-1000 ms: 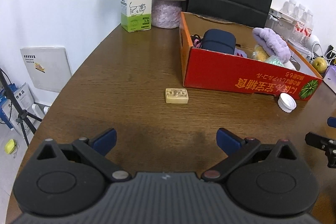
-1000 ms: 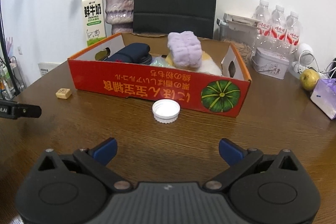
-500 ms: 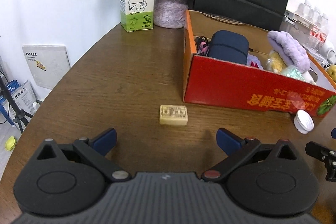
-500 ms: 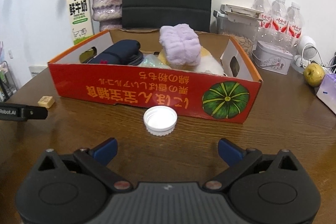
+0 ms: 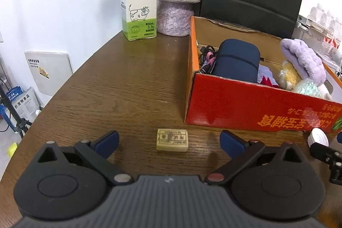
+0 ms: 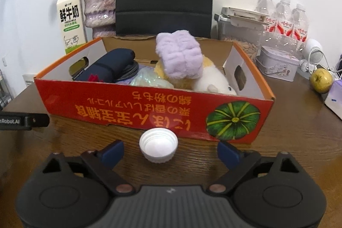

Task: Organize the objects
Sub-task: 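Grasp the beige soap bar with the left gripper while the right gripper grasps the white bottle cap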

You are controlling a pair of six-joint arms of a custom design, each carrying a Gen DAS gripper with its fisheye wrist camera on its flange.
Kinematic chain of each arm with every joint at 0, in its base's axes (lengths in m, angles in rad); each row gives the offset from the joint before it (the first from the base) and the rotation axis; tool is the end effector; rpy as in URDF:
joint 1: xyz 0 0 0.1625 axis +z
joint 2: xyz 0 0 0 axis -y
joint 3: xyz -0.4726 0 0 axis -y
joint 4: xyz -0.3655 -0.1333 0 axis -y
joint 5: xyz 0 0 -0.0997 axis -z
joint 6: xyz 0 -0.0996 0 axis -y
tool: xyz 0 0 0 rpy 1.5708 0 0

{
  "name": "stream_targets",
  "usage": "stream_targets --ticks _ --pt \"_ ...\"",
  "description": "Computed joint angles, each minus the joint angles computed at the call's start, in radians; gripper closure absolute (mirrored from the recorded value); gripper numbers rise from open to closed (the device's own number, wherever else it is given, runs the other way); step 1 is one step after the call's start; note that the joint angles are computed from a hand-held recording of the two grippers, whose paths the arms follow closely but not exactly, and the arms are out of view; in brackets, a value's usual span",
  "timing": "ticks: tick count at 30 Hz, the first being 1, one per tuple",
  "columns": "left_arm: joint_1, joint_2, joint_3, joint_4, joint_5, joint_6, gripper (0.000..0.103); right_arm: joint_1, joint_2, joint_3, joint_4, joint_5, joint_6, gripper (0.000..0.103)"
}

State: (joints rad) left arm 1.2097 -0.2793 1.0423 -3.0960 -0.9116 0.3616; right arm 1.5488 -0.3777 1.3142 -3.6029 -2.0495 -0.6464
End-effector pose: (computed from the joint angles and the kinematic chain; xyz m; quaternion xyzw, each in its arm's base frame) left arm -0.1167 -0.8591 0.0521 0.1979 0.8641 -0.3518 0.3005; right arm 0.0702 -0.7818 0.0906 0.1372 -0.8272 0.4116 0.3571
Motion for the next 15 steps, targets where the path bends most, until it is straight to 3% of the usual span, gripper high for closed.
stream_targets --ticks 5,9,11,13,15 --pt "0.003 0.01 -0.022 0.009 0.004 0.002 0.014 0.002 0.017 -0.038 0.03 -0.006 0.002 0.02" --pt "0.001 0.009 -0.016 -0.001 -0.01 0.012 0.034 0.001 0.024 -0.055 0.041 -0.009 0.01 0.034" --pt "0.0 0.007 -0.009 -0.012 -0.011 0.021 0.048 0.002 0.026 -0.059 0.048 -0.01 0.009 0.042" --pt "-0.001 0.005 -0.005 -0.015 -0.012 0.018 0.07 0.002 0.028 -0.061 0.05 -0.008 0.006 0.051" --pt "-0.001 0.002 -0.003 -0.009 -0.013 0.01 0.072 0.004 0.028 -0.058 0.046 -0.004 0.0 0.064"
